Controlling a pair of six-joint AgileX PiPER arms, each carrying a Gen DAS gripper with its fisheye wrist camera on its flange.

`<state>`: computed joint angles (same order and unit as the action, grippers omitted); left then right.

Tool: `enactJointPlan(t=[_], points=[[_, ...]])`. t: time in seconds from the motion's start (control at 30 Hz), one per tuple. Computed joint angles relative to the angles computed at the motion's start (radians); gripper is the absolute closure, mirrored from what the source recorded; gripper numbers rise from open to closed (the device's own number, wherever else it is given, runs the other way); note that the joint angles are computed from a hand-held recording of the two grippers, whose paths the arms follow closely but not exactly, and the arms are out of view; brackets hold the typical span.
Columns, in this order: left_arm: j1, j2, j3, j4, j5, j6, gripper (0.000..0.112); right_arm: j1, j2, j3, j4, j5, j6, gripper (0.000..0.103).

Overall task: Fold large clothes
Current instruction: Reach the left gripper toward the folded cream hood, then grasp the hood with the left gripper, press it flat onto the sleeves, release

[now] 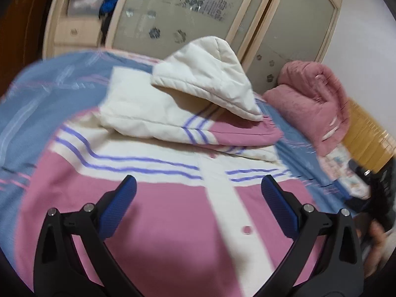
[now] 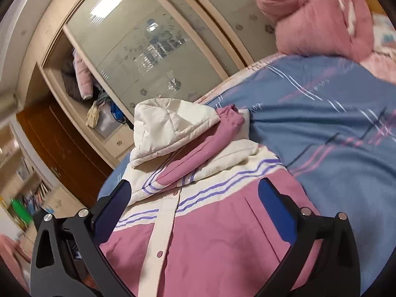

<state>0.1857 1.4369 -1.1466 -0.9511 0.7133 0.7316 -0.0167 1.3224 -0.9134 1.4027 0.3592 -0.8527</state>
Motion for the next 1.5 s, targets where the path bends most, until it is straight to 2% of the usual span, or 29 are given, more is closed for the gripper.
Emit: enactJointPlan(t=[0.07,0.17,0.27,0.33,0.43,0.53,0.6,0.7,0.83,0.9,1.03,1.13,1.17,1.2,1.27,1.37,1.5], points=[[-0.007,0.017,-0.014,0.006,0.015,-0.041,0.012,-0.03,-0.03,0.039,0.044,0.032,-0.052,0.002],[-0.055,0.027,-0.059,0.156,-0.014,-0.223,0.012,-0.064,-0.052,0.06,0.094,0.063,-0.094,0.002],[-0.09,0.021,-0.093,0.236,-0.043,-0.294,0.012,-0.078,-0.076,0.074,0.105,0.072,-0.109,0.002],[-0.099,0.045,-0.15,0.261,-0.02,-0.329,0.012,-0.085,-0.086,0.081,0.099,0.075,-0.115,0.002],[-0.068,0.109,-0.227,0.13,0.041,-0.27,0.012,-0.118,-0.085,0.088,0.097,0.109,-0.099,0.002],[-0.022,0.263,-0.37,-0.05,0.144,-0.25,0.012,-0.152,-0.085,0.092,0.102,0.146,-0.087,0.002],[-0.015,0.356,-0.461,-0.108,0.175,-0.297,0.012,-0.157,-0.09,0.093,0.101,0.146,-0.09,0.002],[-0.019,0.477,-0.576,-0.181,0.158,-0.354,0.012,-0.162,-0.081,0.088,0.106,0.156,-0.091,0.002],[-0.036,0.603,-0.694,-0.265,0.075,-0.39,0.012,-0.157,-0.065,0.075,0.109,0.152,-0.099,0.002],[-0.035,0.672,-0.758,-0.337,0.062,-0.405,0.012,-0.157,-0.054,0.068,0.105,0.154,-0.094,0.002],[-0.061,0.8,-0.944,-0.297,0.042,-0.522,0.013,-0.153,-0.035,0.049,0.083,0.154,-0.072,0.002],[-0.072,0.872,-1.054,-0.289,0.039,-0.585,0.032,-0.148,-0.025,0.037,0.076,0.154,-0.061,0.002],[-0.079,0.886,-1.074,-0.303,0.039,-0.588,0.058,-0.143,-0.023,0.033,0.072,0.149,-0.058,0.002],[-0.086,0.892,-1.091,-0.279,0.041,-0.611,0.077,-0.139,-0.021,0.031,0.069,0.145,-0.056,0.002],[-0.101,0.885,-1.107,-0.211,0.049,-0.631,0.095,-0.132,-0.013,0.023,0.065,0.142,-0.054,0.002],[-0.114,0.822,-1.05,-0.147,0.057,-0.605,0.097,-0.127,-0.004,0.018,0.067,0.137,-0.047,0.002],[-0.089,0.721,-0.942,-0.177,0.149,-0.513,0.098,-0.122,-0.001,0.018,0.049,0.139,-0.024,0.002]])
